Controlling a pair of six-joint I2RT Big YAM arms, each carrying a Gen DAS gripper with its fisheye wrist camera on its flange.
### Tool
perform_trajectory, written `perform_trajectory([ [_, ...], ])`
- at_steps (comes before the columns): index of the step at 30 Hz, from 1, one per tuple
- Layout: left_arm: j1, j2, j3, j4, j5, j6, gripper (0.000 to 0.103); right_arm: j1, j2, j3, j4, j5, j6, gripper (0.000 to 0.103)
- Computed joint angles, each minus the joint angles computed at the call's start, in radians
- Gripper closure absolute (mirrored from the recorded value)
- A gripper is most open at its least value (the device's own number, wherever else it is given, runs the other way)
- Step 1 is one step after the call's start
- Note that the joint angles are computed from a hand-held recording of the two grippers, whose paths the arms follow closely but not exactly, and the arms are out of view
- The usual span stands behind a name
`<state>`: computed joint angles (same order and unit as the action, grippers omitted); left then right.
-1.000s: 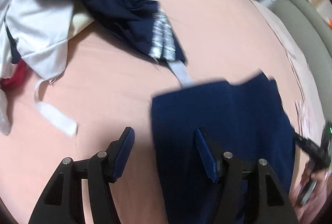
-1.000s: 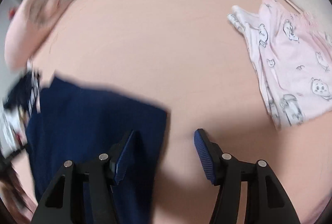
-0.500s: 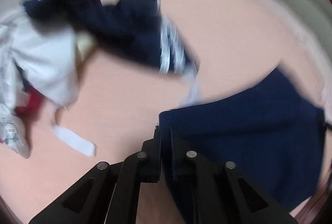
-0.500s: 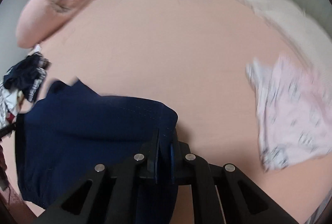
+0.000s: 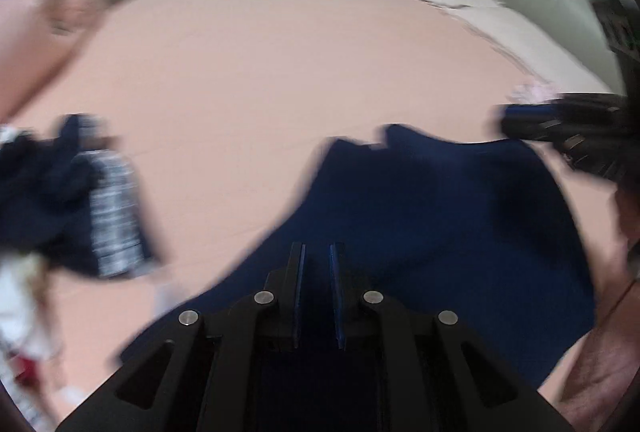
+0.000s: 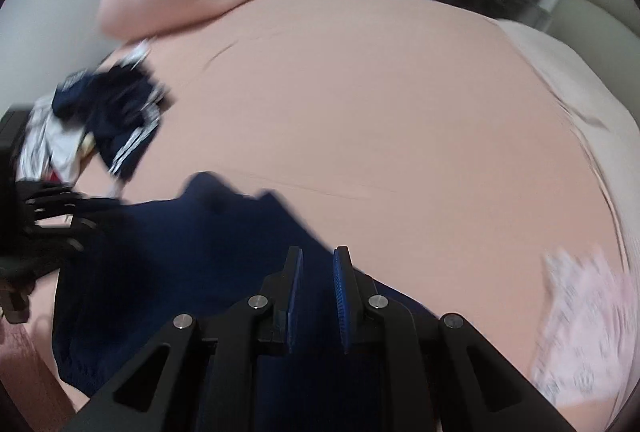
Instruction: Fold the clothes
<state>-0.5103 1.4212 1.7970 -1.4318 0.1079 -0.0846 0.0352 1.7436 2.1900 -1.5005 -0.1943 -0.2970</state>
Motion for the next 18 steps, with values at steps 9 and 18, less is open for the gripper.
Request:
perform_trajectory([
  [9,0.022,0.181,0.125,0.083,-0.062,-0.019,0.093,0.015,0.111,0.025,0.028,0.101,0.038,0.088],
  [18,0.057,0.001,0.011,-0.068,0.066,0.056,0.092,0.02,0.051,-0.003,-0.12,-0.107,-0.087,0.087],
])
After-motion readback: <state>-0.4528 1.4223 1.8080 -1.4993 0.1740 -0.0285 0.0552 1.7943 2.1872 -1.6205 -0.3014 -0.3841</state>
